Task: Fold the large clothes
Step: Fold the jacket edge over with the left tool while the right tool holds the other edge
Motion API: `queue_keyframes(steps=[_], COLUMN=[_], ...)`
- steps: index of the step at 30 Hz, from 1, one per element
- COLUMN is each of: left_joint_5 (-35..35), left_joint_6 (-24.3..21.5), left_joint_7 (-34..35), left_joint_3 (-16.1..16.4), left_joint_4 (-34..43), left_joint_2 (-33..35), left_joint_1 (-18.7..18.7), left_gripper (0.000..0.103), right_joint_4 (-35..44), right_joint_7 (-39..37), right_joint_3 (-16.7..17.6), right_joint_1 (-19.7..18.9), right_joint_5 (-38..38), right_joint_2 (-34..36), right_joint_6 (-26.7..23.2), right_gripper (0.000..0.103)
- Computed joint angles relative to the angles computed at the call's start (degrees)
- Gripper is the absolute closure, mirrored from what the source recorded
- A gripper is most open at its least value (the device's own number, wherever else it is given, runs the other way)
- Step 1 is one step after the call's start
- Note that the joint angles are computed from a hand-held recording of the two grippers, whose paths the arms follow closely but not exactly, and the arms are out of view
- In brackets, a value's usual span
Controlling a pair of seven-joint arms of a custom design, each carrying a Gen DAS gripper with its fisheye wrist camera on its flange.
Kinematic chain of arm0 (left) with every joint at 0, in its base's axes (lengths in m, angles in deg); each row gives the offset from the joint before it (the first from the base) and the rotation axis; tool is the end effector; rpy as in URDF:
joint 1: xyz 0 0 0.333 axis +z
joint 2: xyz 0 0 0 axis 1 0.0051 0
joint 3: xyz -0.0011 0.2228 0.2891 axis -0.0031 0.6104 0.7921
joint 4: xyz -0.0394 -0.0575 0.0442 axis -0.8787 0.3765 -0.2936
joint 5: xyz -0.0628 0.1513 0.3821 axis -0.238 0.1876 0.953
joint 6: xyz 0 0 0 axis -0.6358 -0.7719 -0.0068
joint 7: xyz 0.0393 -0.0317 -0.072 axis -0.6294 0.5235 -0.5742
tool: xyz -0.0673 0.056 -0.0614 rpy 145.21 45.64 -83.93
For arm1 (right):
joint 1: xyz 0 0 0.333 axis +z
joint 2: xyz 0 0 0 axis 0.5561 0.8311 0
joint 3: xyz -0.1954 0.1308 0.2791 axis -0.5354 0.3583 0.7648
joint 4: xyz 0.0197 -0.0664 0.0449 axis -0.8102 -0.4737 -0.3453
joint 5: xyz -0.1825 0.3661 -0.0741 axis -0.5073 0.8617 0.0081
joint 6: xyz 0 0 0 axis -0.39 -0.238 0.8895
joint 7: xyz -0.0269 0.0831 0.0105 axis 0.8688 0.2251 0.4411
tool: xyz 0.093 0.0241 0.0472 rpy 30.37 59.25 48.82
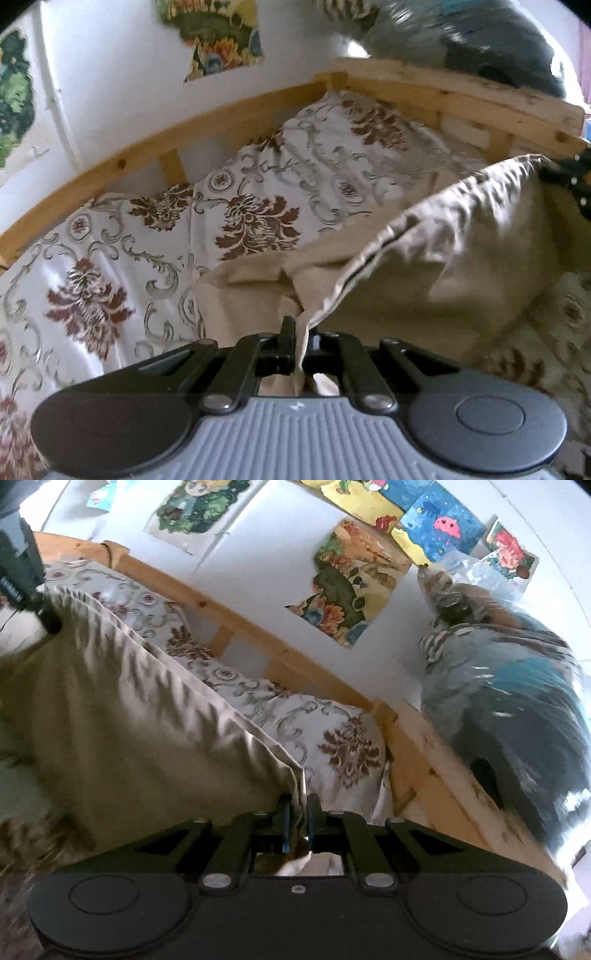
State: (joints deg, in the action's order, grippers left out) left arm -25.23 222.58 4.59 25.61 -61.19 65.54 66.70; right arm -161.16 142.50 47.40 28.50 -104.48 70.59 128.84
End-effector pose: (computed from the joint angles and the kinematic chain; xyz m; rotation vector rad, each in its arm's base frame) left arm 0.6853 -0.3468 0.4425 -1.6376 1.8236 -0.6039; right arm 0.7062 0.1316 0.4106 -2.0649 0.6200 -1.1665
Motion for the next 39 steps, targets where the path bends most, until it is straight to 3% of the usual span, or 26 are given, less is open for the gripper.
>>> queue_keyframes(steps=[5,8,10,12,14,15,17,20,22,24,26,29,34,36,39], left_joint_5=[-12.8,-19.7,-23.1,-24.9,-25.4,-25.7,-26.0,-25.7,-24.9,-20.8,-16.4,-10.2,8.3,12.7,14.8], left_joint_6=[-2.0,-4.5,-6.0,-7.2,-6.6,-5.8,-2.9,2.6,6.4,12.8,18.5,23.1,23.3,18.1,11.8], left_joint_7=[10.5,12.4,13.0,13.1,12.6,12.3,11.2,9.8,9.5,4.9,0.0,-9.2,-30.8,-33.3,-29.7], left_joint_3=[-2.9,-3.1,-3.1,-2.4,-1.5,-1.3,-1.0,-0.8,-0.4,3.7,7.8,14.5,29.9,30.5,27.5], left_joint_4=[12.4,19.2,22.6,24.9,24.7,24.1,21.4,16.3,12.9,7.6,2.3,-4.8,-15.3,-17.5,-17.5], left_joint_2=[10.4,16.0,18.9,21.0,21.5,21.3,20.0,17.1,15.0,11.8,8.5,3.8,-3.1,-5.0,-4.9], left_joint_1=[5.6,6.6,6.8,6.3,5.9,6.0,6.1,6.4,6.2,3.4,0.5,-4.9,-20.5,-23.4,-23.4], left_gripper=[0.099,0.099,0.098,0.098,0.098,0.098,0.096,0.070,0.031,0.020,0.012,0.007,0.003,0.002,0.002], right_joint_4=[18.3,26.7,30.5,31.4,29.6,28.0,24.4,16.7,10.8,5.9,1.9,-1.2,-1.4,-0.3,0.8], right_joint_7=[-4.2,-6.8,-8.4,-9.8,-12.6,-13.6,-15.0,-14.8,-13.6,-12.8,-12.5,-12.3,-14.6,-11.8,-6.7], right_joint_3=[2.1,2.7,5.3,7.2,13.5,16.0,19.2,24.7,26.8,27.5,26.0,20.4,4.1,3.3,3.2], right_joint_1=[2.2,3.6,2.7,1.6,-3.1,-5.3,-8.9,-16.1,-20.4,-23.5,-24.2,-20.6,-4.4,-3.7,-3.9], right_joint_5=[0.8,3.1,4.3,5.6,5.3,5.2,5.5,4.0,0.4,-3.5,-5.8,-4.8,10.4,11.3,11.1], right_joint_2=[11.7,17.4,20.0,21.3,22.2,22.1,21.4,19.6,18.3,16.8,14.6,11.6,9.6,10.1,10.2], right_joint_6=[-8.1,-13.1,-16.8,-17.1,-15.5,-14.5,-11.9,-8.0,-4.5,-1.9,-0.4,0.5,7.0,7.4,7.2], right_gripper=[0.095,0.094,0.088,0.075,0.050,0.042,0.023,0.007,0.004,0.002,0.002,0.002,0.002,0.004,0.010])
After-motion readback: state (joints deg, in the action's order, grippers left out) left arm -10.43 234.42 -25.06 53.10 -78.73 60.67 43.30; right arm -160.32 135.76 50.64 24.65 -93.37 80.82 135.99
